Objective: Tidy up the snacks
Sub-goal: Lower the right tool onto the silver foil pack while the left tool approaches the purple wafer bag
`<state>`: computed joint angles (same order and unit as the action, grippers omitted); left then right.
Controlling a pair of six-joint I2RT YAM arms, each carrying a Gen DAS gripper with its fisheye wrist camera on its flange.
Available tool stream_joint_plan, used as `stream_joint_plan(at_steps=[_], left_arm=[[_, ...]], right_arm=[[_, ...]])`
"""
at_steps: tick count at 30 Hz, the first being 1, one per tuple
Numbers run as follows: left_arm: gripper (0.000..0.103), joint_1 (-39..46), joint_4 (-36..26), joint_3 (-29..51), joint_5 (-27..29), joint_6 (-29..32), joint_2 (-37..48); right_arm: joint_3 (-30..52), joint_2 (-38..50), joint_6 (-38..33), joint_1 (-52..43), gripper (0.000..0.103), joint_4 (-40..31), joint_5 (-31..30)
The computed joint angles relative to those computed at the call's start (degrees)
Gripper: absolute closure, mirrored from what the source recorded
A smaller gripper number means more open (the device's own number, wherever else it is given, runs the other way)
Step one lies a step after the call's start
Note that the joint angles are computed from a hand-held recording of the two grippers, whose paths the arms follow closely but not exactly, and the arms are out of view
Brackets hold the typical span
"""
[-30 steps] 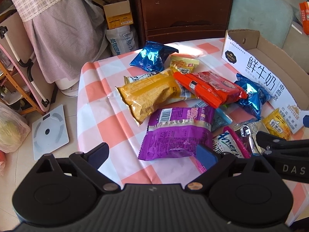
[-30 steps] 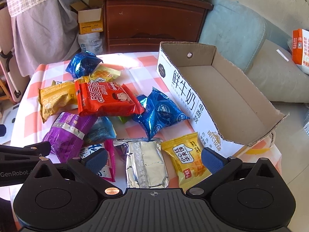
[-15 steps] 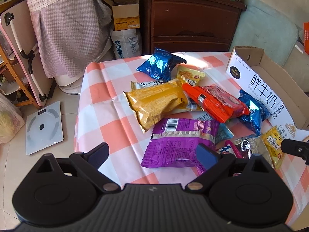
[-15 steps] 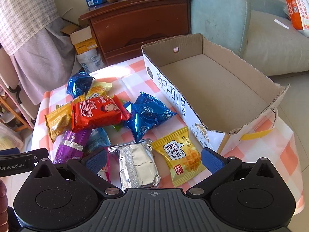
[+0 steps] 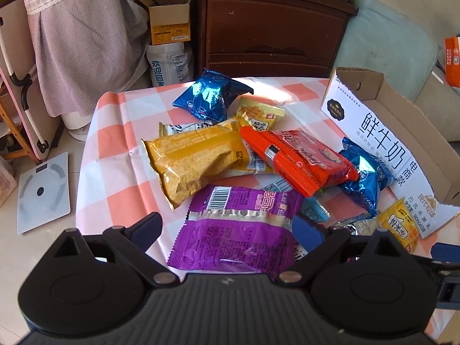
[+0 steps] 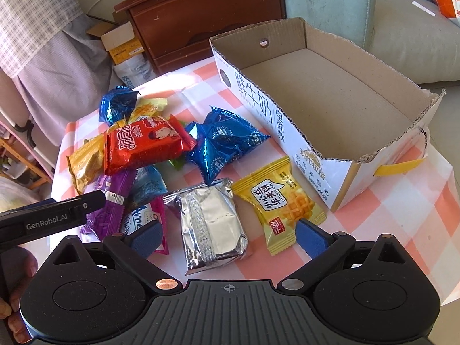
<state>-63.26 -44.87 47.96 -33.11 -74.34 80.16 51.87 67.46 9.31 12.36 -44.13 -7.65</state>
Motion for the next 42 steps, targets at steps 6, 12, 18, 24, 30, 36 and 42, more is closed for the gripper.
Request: stream_joint_plan(at_steps=[6, 12, 18, 24, 30, 36, 42], left_arm=[[0.007, 2.1, 4.9, -1.9, 1.5, 0.1, 1.4], [0.006, 2.2, 6.3, -2.3, 1.1, 2.1, 1.7], [0.007, 1.9, 7.7, -4.2, 2.4, 4.3, 0.2], [0.019, 1.7, 7.3, -7.1, 3.9, 4.0, -2.3], [0.015, 2.1, 7.2, -8.2, 2.9, 3.6, -3.3], [0.010, 2.1, 8.1, -7.7, 2.0, 4.3, -1.7], [0.009, 2.0, 7.8, -6.8, 2.1, 4.8, 0.9]], right_arm=[[-1.1, 2.2, 0.6, 3.4, 0.009, 2.2, 2.1], [-1.7, 4.0, 1.0, 5.1, 0.011, 4.3, 4.0], [-2.6, 4.9, 1.6, 5.6, 0.022, 5.9, 3.8], [-2.6, 6.3, 1.5, 6.0, 0.035, 5.8, 1.4], [-2.4, 6.3, 2.7, 5.5, 0.034, 5.7, 0.7], [-2.1, 7.1, 3.8, 5.6, 0.030, 5.5, 1.6], [-1.7, 8.1, 4.5, 7.5, 0.028, 5.7, 3.6]])
